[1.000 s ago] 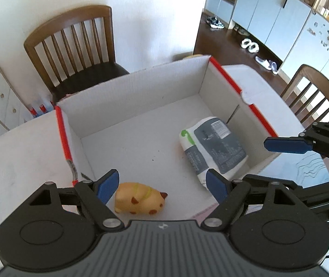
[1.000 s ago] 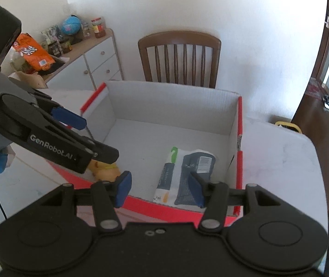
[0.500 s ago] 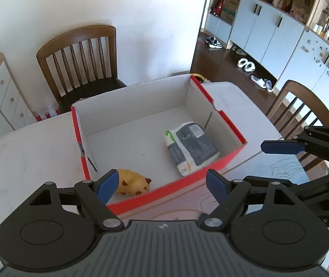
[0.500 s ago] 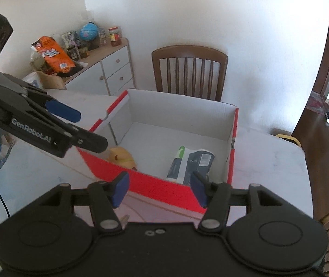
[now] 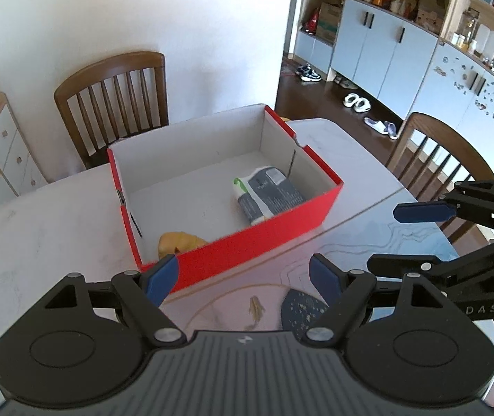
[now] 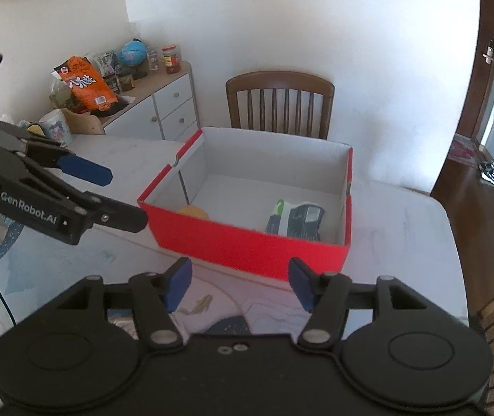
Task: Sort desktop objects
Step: 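Withdraw both tools from the box back toward the remaining snacks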
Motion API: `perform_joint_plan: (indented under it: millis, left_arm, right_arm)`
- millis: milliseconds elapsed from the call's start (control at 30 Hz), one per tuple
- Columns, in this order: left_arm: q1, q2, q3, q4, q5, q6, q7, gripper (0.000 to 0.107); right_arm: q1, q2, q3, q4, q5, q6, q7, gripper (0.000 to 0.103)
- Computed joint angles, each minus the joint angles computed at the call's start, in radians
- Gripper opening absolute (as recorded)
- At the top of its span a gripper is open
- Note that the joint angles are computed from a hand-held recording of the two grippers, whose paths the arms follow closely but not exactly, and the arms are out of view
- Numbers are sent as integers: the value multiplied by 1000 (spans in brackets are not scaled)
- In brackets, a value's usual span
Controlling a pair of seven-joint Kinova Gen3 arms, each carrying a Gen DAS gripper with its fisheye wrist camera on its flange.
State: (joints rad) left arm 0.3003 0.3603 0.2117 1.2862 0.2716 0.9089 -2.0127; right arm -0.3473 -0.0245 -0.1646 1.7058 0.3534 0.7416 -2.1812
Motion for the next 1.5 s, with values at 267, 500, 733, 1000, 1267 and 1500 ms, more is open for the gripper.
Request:
perform_joint_plan:
  millis: [267,500,733,1000,1267,1500]
  left_arm:
    - [-74,-68,7,129,89,-57,-99,91]
    - [-141,-108,1,230,182,-105,-196,103]
    - [-178,-135,-17,325,225,-134,-269,103]
    - [-235,-165,-40,422,315,-147,-371,103]
    - [-244,-170,-67,499,303,-197,-391,103]
    - [-264,-142,-57,561,289,-260,-426,103]
  right_arm:
    - [-44,-39,-66,73,112,21,-194,81]
    - [-93,-45,-132,141,250,60,-420,93]
    - [-142,-44,-150,213,292,64,-581,95]
    - [-209,-18,-165,255,341,119,-727,94]
    - [-255,-5,-157,279,340,137,-783,94]
    - [-275,11,-149,298,329,139,-808,92]
